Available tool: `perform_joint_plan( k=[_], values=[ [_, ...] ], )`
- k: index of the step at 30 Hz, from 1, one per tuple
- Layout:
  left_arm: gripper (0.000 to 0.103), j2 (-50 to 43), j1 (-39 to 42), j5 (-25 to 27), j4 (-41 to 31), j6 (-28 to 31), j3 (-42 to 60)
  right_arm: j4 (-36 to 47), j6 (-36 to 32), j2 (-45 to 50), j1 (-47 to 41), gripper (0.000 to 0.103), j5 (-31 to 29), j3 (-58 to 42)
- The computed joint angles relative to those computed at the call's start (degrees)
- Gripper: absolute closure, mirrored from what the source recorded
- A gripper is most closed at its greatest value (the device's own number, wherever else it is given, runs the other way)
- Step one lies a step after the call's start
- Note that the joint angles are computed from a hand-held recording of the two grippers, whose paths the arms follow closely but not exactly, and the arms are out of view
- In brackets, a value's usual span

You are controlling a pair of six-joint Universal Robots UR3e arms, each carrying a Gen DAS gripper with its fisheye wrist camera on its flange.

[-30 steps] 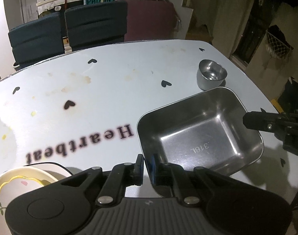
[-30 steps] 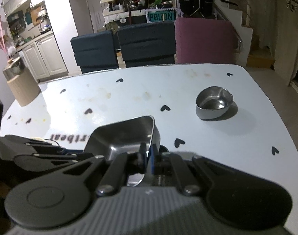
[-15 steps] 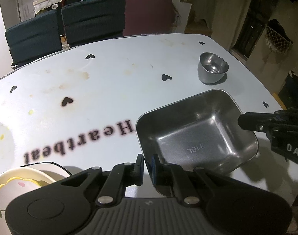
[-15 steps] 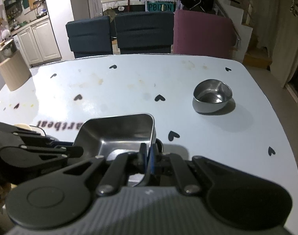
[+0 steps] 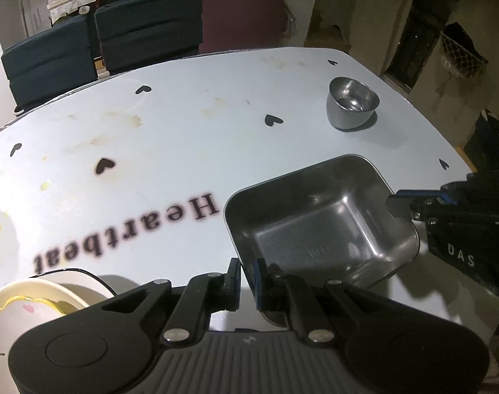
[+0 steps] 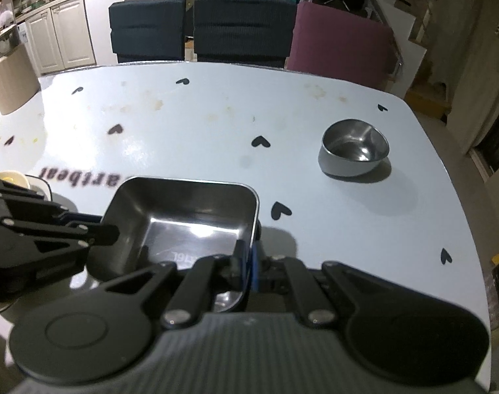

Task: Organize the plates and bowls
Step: 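Lift the second steel tray with both grippers and carry it, then lower the second steel tray onto the table and open both grippers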

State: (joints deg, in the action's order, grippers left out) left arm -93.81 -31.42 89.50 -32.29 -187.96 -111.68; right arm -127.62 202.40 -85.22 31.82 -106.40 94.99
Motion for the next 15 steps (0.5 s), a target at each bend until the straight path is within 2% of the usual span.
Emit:
perform_joint_plan(
  k=[15],
  values=[
    [0.088,-1.6,-0.1,0.3,-0.3,3.1,0.2,2.7,-4.1,2.8,-1.6,0.096,2.3,-0.8]
  ],
)
